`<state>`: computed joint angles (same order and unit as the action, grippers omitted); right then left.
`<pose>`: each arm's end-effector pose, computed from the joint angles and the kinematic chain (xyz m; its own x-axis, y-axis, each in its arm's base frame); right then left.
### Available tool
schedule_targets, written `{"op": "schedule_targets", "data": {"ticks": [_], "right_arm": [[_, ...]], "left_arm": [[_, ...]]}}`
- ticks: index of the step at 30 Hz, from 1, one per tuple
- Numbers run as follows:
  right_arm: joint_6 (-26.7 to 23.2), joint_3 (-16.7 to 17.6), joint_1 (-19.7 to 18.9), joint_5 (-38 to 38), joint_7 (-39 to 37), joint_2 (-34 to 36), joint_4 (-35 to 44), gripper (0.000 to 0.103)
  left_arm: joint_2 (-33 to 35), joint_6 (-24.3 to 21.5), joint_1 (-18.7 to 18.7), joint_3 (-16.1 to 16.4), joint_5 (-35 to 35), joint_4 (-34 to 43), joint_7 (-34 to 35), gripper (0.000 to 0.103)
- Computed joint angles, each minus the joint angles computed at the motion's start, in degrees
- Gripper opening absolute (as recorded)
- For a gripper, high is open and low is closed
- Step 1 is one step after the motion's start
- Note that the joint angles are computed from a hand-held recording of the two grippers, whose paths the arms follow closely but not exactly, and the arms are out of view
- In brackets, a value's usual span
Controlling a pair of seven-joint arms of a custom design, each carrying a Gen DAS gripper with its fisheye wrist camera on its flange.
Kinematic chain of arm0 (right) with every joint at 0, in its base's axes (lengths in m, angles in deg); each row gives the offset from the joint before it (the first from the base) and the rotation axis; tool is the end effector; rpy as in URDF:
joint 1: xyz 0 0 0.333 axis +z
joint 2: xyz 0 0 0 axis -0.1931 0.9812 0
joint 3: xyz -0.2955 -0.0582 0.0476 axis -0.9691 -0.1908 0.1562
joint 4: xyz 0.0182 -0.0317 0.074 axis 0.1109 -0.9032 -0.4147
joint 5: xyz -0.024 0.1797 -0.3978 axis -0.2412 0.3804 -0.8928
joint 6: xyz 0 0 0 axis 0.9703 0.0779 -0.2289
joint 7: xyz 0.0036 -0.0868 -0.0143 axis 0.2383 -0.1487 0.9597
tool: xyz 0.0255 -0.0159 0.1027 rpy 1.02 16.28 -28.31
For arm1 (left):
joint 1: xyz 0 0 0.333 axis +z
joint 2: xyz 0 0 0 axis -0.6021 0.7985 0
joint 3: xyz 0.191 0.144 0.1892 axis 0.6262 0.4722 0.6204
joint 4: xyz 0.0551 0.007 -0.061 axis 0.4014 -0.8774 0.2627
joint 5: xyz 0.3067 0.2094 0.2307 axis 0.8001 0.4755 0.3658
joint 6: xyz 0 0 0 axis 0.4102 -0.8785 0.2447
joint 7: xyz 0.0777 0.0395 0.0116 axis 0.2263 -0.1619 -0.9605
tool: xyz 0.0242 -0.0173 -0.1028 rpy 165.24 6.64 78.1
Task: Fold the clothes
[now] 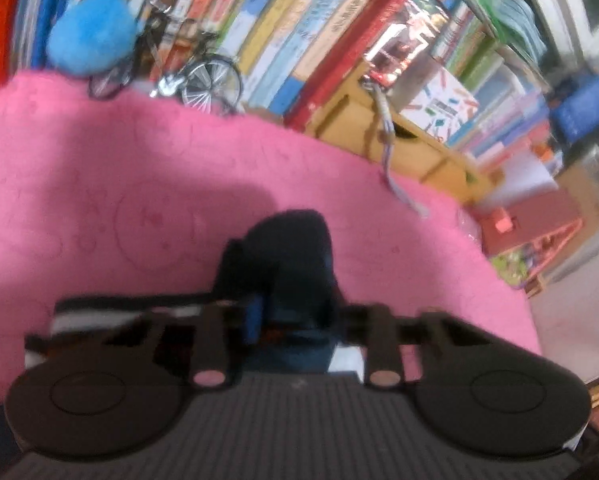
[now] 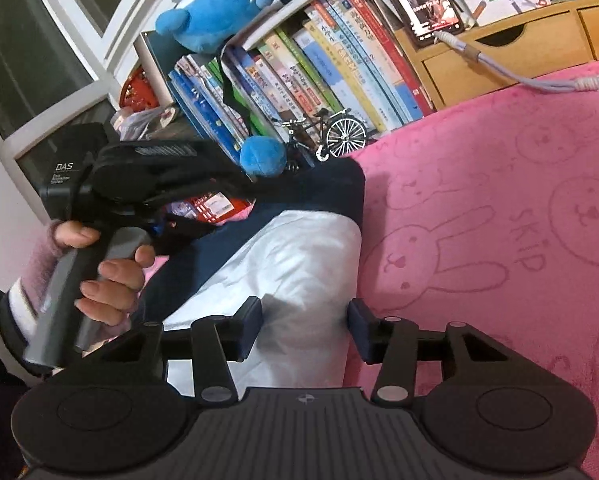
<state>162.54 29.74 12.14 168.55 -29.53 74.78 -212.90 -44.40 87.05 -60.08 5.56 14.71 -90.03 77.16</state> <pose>0.5278 0.2617 0.4539 0.5507 -0.5971 -0.5833 -0.7281 -0.0021 -0.6854 0.5390 -0.4166 0.5124 0.0696 -0.8226 0.5643 -0.7706 -0.4036 -0.4932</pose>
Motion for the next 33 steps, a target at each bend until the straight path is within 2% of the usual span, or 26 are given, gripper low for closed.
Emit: {"op": "schedule_targets", "data": {"ticks": [4, 6, 11, 14, 15, 16, 18, 22, 24, 27, 28, 30, 32, 33], "right_arm": [[-0.63, 0.08, -0.09, -1.02, 0.43, 0.44, 0.17, 0.05], [-0.51, 0.17, -0.02, -1.03, -0.17, 0.42, 0.14, 0.05], [-0.74, 0.13, -0.07, -1.08, -0.24, 0.51, 0.2, 0.05], [-1.08, 0.06, -0.16, -1.14, -0.2, 0.58, 0.26, 0.051], [-1.25, 0.04, -0.21, -1.2, -0.06, 0.62, 0.3, 0.051], [-1.42, 0.02, -0.25, -1.26, 0.08, 0.67, 0.34, 0.051], [-1.78, -0.02, -0.35, -1.39, 0.33, 0.74, 0.4, 0.053], [-1.78, 0.08, -0.36, -1.5, 0.17, 0.65, 0.34, 0.054], [-1.63, 0.13, -0.31, -1.51, 0.09, 0.58, 0.28, 0.054], [-1.44, 0.16, -0.21, -1.51, -0.06, 0.41, 0.14, 0.054], [-1.53, 0.12, -0.2, -1.49, -0.09, 0.4, 0.13, 0.054], [-1.69, 0.06, -0.21, -1.51, -0.08, 0.38, 0.14, 0.054], [-1.92, 0.0, -0.25, -1.62, -0.03, 0.39, 0.19, 0.054], [-2.1, -0.04, -0.28, -1.66, -0.05, 0.42, 0.25, 0.054]], "left_arm": [[0.37, 3.78, -0.19, 1.24, 1.9, -1.03, -3.18, 0.023], [0.24, 5.39, -0.32, 2.07, 3.49, -1.63, -5.88, 0.016], [1.1, 10.16, -2.18, 6.93, 15.42, -0.71, -19.21, 0.014], [1.08, 11.09, -3.91, 10.37, 25.35, 0.11, -30.92, 0.011], [0.84, 11.27, -4.22, 11.17, 28.72, 0.23, -35.0, 0.012], [0.18, 10.63, -3.73, 10.52, 29.71, -0.11, -35.06, 0.014], [-1.2, 9.26, -2.61, 8.96, 30.9, -0.87, -34.13, 0.03], [-4.17, 2.16, -1.61, 3.77, 33.98, -1.37, -20.7, 0.032], [-3.36, -1.3, -1.65, 1.02, 35.14, 0.22, -12.47, 0.032], [0.42, -5.36, -2.32, -1.56, 30.94, 4.06, 3.66, 0.034], [1.97, -8.71, -3.07, -1.57, 30.5, 6.0, 6.74, 0.034], [4.07, -14.91, -4.56, -0.17, 32.06, 8.95, 7.33, 0.032], [4.61, -22.06, -5.02, 1.73, 30.72, 11.49, -0.08, 0.029], [4.15, -24.87, -5.0, 2.63, 30.25, 12.05, -6.31, 0.026]]}}
